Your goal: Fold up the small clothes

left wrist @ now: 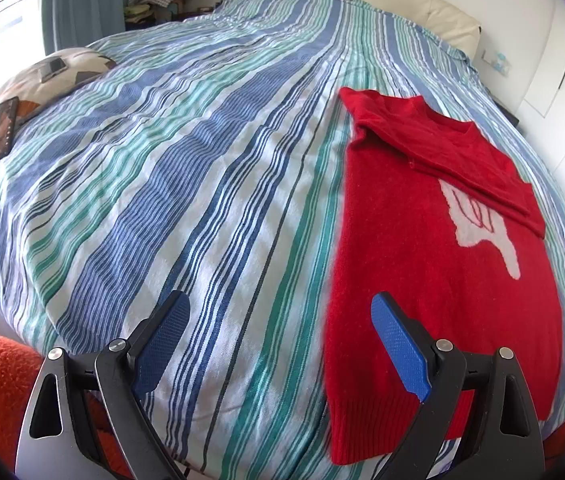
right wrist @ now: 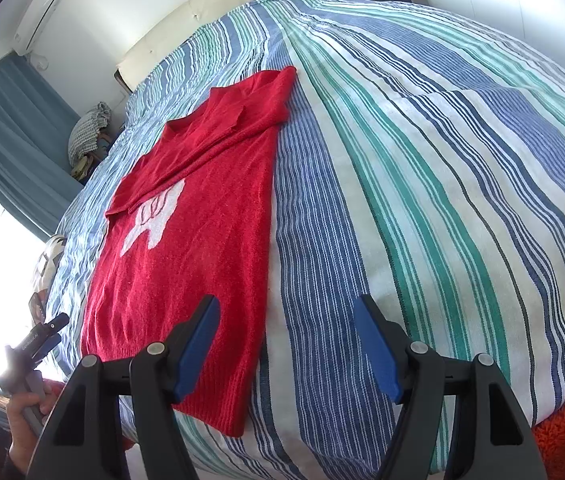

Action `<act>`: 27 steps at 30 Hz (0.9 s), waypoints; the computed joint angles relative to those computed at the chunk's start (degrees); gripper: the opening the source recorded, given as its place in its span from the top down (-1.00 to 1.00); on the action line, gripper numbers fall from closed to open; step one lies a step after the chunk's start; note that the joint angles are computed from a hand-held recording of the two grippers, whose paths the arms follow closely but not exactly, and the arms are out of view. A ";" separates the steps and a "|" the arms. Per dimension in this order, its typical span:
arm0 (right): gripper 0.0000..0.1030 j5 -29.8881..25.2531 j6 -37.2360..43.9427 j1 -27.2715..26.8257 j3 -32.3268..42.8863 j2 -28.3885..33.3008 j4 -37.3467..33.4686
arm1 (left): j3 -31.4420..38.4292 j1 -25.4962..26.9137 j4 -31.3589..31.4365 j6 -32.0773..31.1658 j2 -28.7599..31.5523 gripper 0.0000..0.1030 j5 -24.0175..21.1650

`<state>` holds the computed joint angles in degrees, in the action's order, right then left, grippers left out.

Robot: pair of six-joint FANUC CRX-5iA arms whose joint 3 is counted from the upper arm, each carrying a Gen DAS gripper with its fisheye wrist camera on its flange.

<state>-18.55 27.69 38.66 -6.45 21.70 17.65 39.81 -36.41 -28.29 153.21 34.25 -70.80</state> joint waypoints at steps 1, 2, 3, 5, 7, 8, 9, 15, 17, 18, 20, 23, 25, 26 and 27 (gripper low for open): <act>-0.34 -0.01 -0.06 0.01 -0.01 0.01 0.04 | -0.04 0.01 0.02 0.06 -0.02 -0.81 0.04; -0.34 -0.04 -0.06 0.01 0.00 0.01 0.01 | -0.04 0.01 0.02 0.06 -0.02 -0.81 0.04; -0.34 -0.05 -0.13 0.01 -0.01 0.00 0.06 | -0.01 0.00 0.03 0.10 0.02 -0.81 0.02; -0.34 -0.05 -0.31 0.02 0.03 0.07 0.22 | -0.01 0.01 0.07 0.07 0.03 -0.81 0.04; -0.34 -0.07 -0.23 0.02 0.05 0.08 0.20 | 0.07 0.01 0.12 0.09 0.08 -0.81 -0.05; -0.34 -0.10 -0.14 0.03 0.08 0.09 0.17 | 0.11 0.01 0.15 0.07 0.12 -0.81 -0.05; -0.34 -0.08 -0.08 0.02 0.07 0.11 0.11 | 0.14 0.02 0.18 0.03 0.15 -0.81 -0.07; -0.34 -0.08 0.06 -0.01 0.14 0.21 -0.02 | 0.27 -0.02 0.22 0.06 0.29 -0.81 -0.10; -0.34 -0.10 0.19 -0.03 0.17 0.23 -0.15 | 0.30 -0.02 0.26 0.06 0.32 -0.81 -0.14; -0.34 -0.17 0.33 -0.02 0.26 0.23 -0.28 | 0.29 -0.02 0.26 0.06 0.31 -0.81 -0.13; -0.34 -0.17 0.33 -0.02 0.26 0.23 -0.28 | 0.29 -0.01 0.27 0.02 0.30 -0.81 -0.12; -0.34 -0.13 0.29 -0.02 0.20 0.22 -0.21 | 0.25 -0.02 0.23 0.12 0.27 -0.81 -0.04; -0.34 -0.18 0.17 0.00 0.21 0.22 -0.12 | 0.25 -0.01 0.21 0.10 0.26 -0.81 -0.10; -0.34 -0.19 0.18 0.01 0.22 0.21 -0.15 | 0.23 -0.01 0.22 0.16 0.25 -0.81 -0.05; -0.34 -0.19 0.18 0.01 0.22 0.21 -0.15 | 0.18 0.01 0.27 0.15 0.23 -0.81 0.02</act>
